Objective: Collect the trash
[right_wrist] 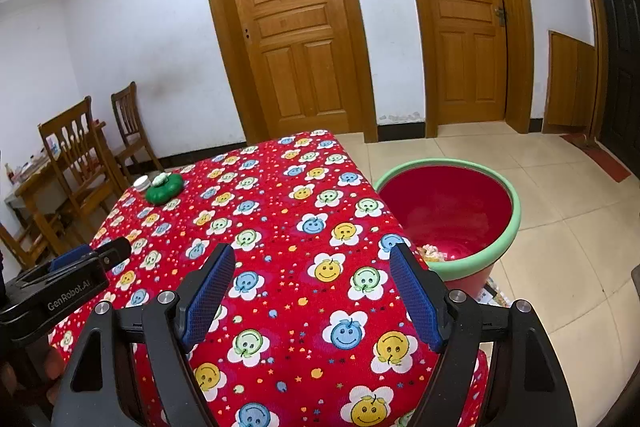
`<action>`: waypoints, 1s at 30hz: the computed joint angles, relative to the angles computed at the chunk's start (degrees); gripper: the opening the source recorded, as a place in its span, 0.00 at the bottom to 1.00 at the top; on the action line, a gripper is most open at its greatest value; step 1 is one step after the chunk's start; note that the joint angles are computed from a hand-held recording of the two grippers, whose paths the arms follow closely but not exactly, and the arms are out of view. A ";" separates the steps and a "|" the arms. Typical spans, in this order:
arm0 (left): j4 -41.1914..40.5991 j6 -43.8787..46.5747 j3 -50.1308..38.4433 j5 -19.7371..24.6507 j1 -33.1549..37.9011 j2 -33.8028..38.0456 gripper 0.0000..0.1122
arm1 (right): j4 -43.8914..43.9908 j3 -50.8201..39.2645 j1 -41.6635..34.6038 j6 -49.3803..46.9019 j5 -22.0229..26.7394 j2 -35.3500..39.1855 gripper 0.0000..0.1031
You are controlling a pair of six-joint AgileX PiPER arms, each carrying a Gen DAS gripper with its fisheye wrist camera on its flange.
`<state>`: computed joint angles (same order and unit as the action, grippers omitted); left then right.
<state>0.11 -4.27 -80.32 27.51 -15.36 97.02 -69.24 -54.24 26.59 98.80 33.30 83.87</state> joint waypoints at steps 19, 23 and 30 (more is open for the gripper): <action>-0.20 0.29 -0.27 0.18 0.14 -0.03 0.55 | 0.31 0.16 -0.06 -0.23 -0.22 -0.09 0.78; -0.28 0.34 -0.26 0.11 0.13 -0.03 0.55 | 0.25 0.26 -0.10 -0.21 -0.28 -0.17 0.78; 0.10 -0.22 -0.24 0.05 -0.17 0.08 0.55 | 0.29 0.22 -0.11 -0.25 -0.28 -0.17 0.78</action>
